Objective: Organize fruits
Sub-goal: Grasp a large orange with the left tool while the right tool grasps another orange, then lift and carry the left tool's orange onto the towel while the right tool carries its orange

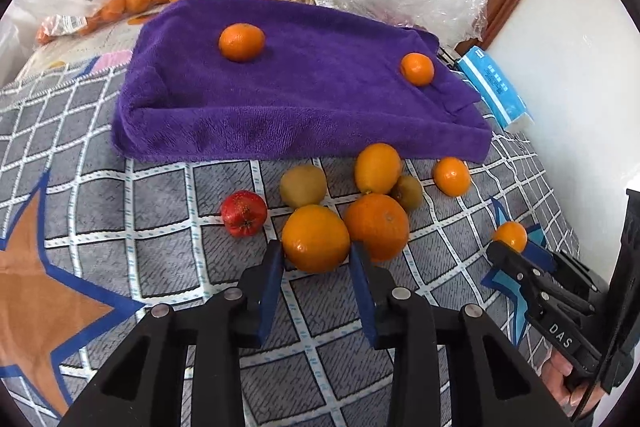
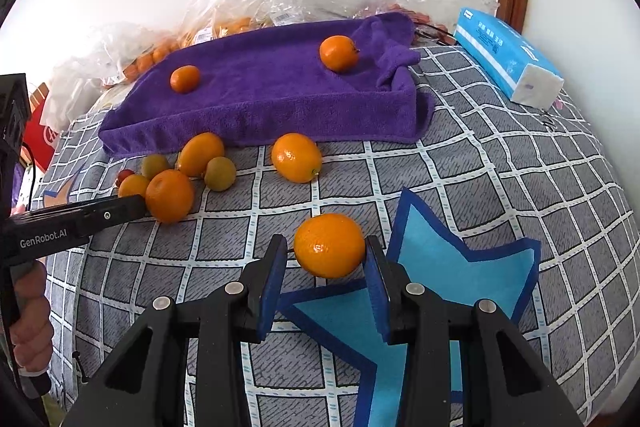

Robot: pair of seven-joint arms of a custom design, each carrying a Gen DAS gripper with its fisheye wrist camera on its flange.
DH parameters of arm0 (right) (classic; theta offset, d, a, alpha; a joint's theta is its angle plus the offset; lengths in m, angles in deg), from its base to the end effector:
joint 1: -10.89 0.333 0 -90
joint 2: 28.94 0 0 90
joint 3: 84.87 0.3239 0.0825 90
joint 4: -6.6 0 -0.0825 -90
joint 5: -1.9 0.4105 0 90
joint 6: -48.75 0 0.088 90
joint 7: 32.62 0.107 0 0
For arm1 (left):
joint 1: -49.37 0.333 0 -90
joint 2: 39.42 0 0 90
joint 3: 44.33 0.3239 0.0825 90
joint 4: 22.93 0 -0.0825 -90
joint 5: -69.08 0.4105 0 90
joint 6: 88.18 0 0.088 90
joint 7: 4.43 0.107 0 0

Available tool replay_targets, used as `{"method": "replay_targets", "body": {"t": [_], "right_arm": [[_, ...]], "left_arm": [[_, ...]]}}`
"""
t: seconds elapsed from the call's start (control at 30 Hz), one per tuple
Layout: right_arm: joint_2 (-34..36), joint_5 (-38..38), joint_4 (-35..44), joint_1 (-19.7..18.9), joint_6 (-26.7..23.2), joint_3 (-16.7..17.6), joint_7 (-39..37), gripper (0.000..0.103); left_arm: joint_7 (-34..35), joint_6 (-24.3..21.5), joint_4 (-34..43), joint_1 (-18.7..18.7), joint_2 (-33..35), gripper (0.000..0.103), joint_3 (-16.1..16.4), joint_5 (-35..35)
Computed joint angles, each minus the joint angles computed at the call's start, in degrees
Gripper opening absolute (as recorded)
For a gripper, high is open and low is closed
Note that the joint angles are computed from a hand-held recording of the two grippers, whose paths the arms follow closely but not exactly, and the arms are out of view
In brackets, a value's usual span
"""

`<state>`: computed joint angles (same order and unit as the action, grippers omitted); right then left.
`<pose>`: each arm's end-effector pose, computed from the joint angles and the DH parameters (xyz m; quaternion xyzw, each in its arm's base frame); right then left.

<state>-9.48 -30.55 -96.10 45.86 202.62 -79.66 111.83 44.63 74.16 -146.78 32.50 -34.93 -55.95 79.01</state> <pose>0.5320 0.4636 0.4147 -0.7276 0.6081 -0.1629 0.2724 0.5353 -0.2986 0.4205 -0.6999 0.6502 -0.2804 0.0934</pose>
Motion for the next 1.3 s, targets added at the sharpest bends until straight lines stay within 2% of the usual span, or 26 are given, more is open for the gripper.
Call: {"method": "replay_targets", "body": {"t": [0.2, 0.57, 0.97, 1.3], "right_arm": [[-1.05, -1.84, -0.11, 0.73, -0.09, -0.46, 1.91, 0.039], [-4.5, -8.46, 0.07, 1.9, -1.82, -0.32, 7.48, 0.039], [-6.59, -12.55, 0.5, 1.29, -2.6, 0.76, 10.63, 0.039], [-6.77, -13.79, 1.48, 0.91, -3.01, 0.95, 11.16, 0.039]], "left_arm": [[-3.03, -0.02, -2.19, 0.63, -3.65, 0.032, -0.24, 3.25], [-5.91, 0.18, -4.7, 3.56, -9.11, 0.032, -3.34, 5.74], [-8.17, 0.3, -5.01, 5.67, -11.87, 0.032, -5.69, 7.49], [-9.65, 0.01, -4.7, 6.91, -12.75, 0.032, -6.36, 9.01]]}}
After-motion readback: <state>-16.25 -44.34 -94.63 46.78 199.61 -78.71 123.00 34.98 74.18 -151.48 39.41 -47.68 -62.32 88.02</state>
